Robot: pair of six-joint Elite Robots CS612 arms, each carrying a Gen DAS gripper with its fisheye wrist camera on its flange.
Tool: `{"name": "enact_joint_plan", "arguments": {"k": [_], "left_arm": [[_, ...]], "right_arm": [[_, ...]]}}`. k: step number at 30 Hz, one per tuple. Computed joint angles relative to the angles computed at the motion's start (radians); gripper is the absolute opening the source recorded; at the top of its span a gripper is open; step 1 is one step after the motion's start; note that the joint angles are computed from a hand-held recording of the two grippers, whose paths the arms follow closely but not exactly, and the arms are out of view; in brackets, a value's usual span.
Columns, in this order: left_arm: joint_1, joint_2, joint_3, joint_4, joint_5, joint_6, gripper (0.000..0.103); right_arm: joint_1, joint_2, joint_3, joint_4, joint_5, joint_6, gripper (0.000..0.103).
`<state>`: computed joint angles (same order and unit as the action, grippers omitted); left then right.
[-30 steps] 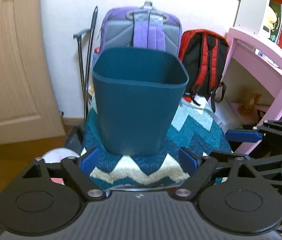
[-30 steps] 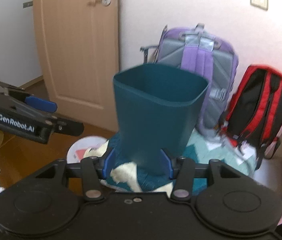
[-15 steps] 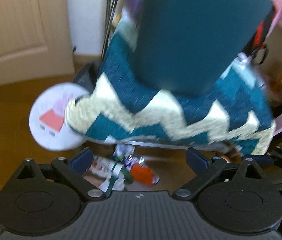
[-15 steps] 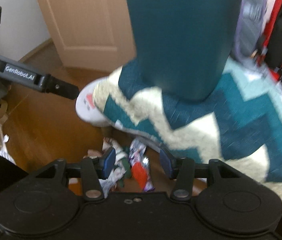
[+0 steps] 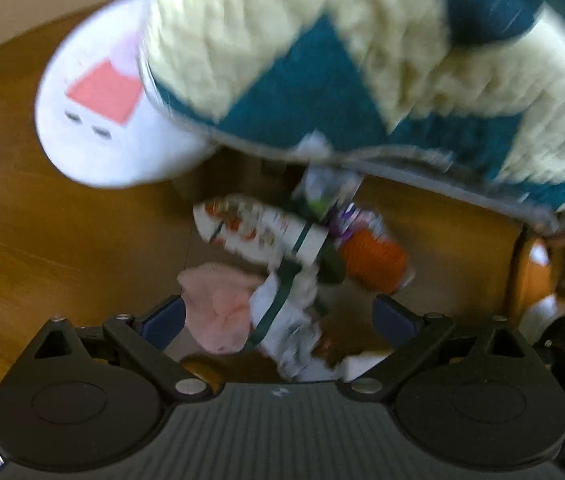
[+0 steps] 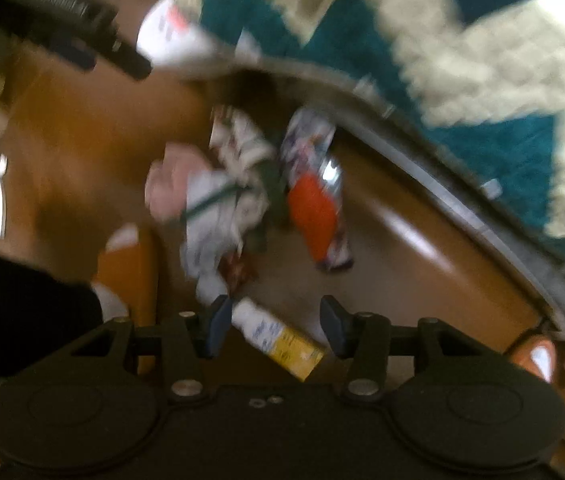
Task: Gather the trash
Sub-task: 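Lower both tools back down to the trash pile, then grasp crumpled grey tissue with left tool while right tool grasps milk bottle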
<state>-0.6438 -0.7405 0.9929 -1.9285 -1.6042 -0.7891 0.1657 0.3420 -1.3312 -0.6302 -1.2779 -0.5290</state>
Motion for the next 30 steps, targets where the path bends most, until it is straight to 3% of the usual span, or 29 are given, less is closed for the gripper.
{"name": "enact_joint_plan", "arguments": {"k": [3,11,18,26,30], "left_arm": [[-0.004,0.029,-0.004,0.033,-0.005,0.050,0.100],[-0.024,0.116,-0.038,0.111,-0.107,0.224,0.099],[-0.050,0.143,-0.001,0.103,-0.142,0.341,0.099],[-0.056,0.158,0.027,0.057,-0.146,0.354,0.075],[-0.054,0.169,0.025,0.053,-0.164,0.341,0.058]], "right_arm": [[0.011,0.027,0.001,0.036,-0.026,-0.058,0.049],[0.030,0.087,0.007,0.090,-0.074,-0.191,0.049],[0.059,0.162,-0.057,0.085,-0.151,-0.389,0.049],[0.076,0.216,-0.092,0.024,-0.189,-0.506,0.051],[0.081,0.225,-0.097,0.015,-0.193,-0.518,0.050]]}}
